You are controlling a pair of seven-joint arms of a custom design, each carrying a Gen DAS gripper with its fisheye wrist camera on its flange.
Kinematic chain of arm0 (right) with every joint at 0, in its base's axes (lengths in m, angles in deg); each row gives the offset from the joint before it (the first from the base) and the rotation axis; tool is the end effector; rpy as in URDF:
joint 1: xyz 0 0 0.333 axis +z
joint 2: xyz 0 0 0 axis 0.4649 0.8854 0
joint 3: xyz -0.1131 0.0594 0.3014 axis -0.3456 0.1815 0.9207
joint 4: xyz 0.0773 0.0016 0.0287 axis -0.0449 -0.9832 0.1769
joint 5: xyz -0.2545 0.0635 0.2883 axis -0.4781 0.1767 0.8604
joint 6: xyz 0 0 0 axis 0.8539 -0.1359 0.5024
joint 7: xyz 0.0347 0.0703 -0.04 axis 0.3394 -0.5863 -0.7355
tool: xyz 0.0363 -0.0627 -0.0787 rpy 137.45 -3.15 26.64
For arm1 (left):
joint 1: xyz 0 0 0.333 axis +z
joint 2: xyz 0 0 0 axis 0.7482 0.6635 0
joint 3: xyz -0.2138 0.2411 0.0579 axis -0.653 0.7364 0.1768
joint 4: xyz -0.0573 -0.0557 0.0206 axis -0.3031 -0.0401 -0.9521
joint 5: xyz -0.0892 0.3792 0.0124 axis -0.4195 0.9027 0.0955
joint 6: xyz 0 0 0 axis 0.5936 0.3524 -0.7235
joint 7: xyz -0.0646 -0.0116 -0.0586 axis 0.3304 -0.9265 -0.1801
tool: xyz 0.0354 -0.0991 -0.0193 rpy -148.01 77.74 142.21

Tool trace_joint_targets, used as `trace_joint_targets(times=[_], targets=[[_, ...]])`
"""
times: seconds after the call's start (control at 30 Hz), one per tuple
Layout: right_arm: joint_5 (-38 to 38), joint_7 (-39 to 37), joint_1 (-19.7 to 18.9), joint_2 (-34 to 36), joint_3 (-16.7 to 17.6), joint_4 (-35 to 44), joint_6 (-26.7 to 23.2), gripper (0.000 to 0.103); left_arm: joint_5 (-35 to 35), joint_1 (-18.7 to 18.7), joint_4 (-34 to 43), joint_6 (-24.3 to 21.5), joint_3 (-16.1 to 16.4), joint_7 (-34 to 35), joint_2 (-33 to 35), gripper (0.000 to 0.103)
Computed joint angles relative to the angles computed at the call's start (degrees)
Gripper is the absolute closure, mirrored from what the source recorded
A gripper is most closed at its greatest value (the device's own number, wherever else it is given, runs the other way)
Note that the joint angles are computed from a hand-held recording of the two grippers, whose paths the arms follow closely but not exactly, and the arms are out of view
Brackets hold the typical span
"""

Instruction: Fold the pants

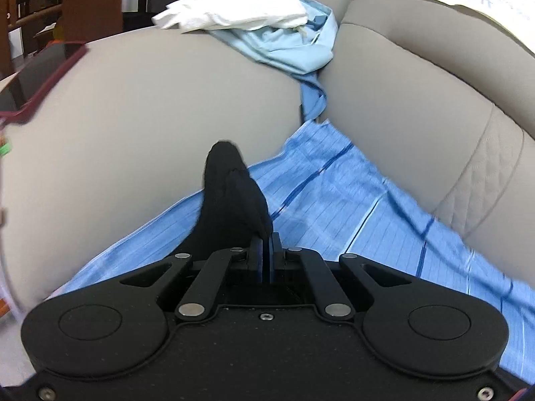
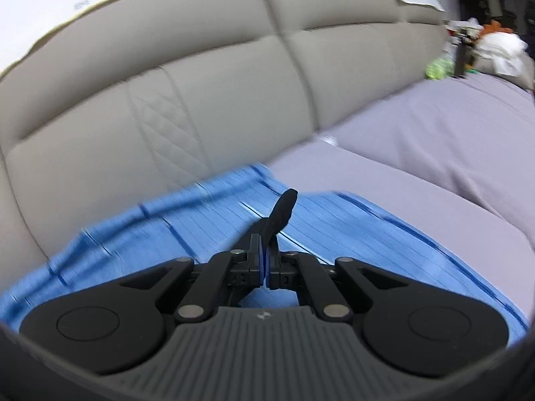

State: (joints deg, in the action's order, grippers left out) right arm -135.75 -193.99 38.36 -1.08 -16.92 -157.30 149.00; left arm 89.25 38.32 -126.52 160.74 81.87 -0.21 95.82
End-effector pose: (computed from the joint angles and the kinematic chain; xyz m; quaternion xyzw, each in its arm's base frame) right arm 0.3833 0.1078 0.4208 -0.1645 0.8911 -0.3901 0.1633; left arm 0.6565 -0.0782 0.4460 -0.7524 0.5379 -0.2831 0.2538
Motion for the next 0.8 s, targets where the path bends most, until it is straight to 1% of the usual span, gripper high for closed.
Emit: trace_joint_targets(times=[0.07,0.1,0.17,0.3,0.4,0.47,0.6,0.7,0.73,0.8], targets=[[4.5,-0.2,2.1,-0.8,2.1,-1.2,-5.0,0.099,2.0,0.2,-4.7,1.5,0.8,-0.2,-3.1,0.099],[6.5,0.2,3.2,-1.2,2.7,-2.1,-6.3,0.099,3.4,0.4,-6.8,2.2,1.2,-0.8,-4.3,0.099],[9.8,1.4,5.1,-1.9,3.1,-3.6,-7.0,0.099,7.7,0.8,-10.5,3.1,1.7,-2.7,-6.6,0.099],[13.7,5.0,7.9,-3.7,4.2,-6.7,-7.7,0.099,12.9,3.4,-15.7,4.7,0.6,-5.2,-9.8,0.099],[15.7,8.8,9.5,-4.8,6.0,-7.1,-11.1,0.099,16.4,5.6,-18.9,6.4,-0.5,-6.8,-11.7,0.099],[17.1,11.3,10.4,-4.3,7.1,-6.5,-14.6,0.099,21.4,6.6,-20.4,6.9,-1.0,-9.8,-12.7,0.099],[20.1,15.5,13.0,-3.2,7.6,-6.1,-18.6,0.099,30.5,8.5,-21.5,6.2,-2.8,-16.0,-13.2,0.099],[21.9,17.2,14.6,-2.5,6.9,-6.6,-19.0,0.099,36.7,10.3,-22.3,5.9,-4.4,-20.2,-13.6,0.099],[22.2,17.1,15.0,-2.1,6.6,-6.7,-19.0,0.099,37.5,11.0,-22.8,6.2,-4.9,-20.4,-13.8,0.099],[23.0,16.8,15.5,-1.3,6.1,-6.6,-19.6,0.099,36.8,12.4,-23.6,6.6,-6.1,-19.2,-13.8,0.098]])
